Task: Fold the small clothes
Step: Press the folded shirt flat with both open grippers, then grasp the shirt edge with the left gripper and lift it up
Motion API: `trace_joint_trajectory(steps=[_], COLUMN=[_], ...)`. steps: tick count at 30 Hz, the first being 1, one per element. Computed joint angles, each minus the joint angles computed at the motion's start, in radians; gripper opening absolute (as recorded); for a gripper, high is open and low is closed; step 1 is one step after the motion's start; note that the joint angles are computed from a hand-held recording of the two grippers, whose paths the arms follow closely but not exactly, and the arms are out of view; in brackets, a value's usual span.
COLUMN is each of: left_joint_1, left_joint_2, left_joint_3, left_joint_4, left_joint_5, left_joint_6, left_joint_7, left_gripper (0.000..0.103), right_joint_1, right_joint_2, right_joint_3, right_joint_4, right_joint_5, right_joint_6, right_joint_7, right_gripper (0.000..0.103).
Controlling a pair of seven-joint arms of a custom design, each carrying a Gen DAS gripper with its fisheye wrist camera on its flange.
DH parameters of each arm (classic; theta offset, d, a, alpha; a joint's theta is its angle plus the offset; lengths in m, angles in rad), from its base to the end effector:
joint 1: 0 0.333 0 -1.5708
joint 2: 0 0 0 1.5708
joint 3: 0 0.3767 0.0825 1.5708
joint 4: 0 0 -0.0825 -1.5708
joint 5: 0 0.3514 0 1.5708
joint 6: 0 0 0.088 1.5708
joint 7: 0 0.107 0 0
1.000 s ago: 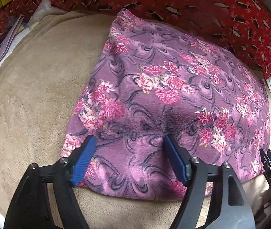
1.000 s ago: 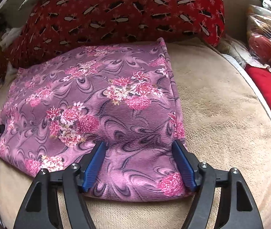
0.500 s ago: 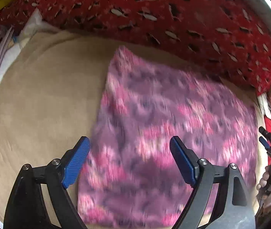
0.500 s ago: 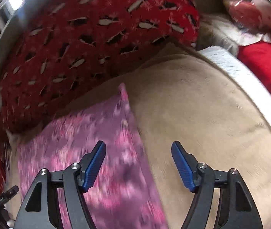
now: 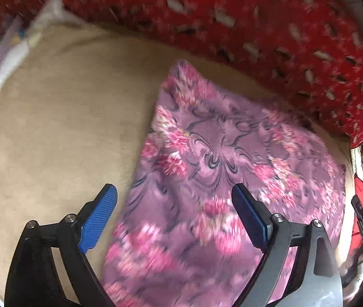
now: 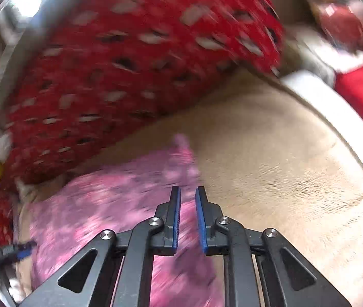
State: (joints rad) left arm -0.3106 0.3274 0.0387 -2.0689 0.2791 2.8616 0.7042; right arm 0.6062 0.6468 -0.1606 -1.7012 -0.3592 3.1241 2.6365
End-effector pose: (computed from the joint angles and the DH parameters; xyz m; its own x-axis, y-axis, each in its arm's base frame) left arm 0.5957 -0.1840 0.4032 0.2858 -0.9389 0.1916 -0.8389 -0.3418 -0.4237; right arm 0.6366 0.3688 0.3791 -0.0433 -0.9242 -0.3794 -0.7492 0.2813 -0.5996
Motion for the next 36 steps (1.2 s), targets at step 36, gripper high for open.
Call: trace_joint_trajectory(steps=[36], left_joint_1=[0.295], left_joint_2=[-0.024], left_joint_3=[-0.300], left_joint_4=[-0.076], left_joint_5=[-1.102], left_joint_6=[-0.062], left_joint_7=[0.877], left_gripper=[0.092], right_joint_1=[0.158], right_joint_2=[-0.002], right_joint_3=[0.137], right_joint_4=[0.050], right_joint_5=[-0.176], right_joint_6=[-0.210], right_joint_7=[-0.068], right_gripper=[0.048])
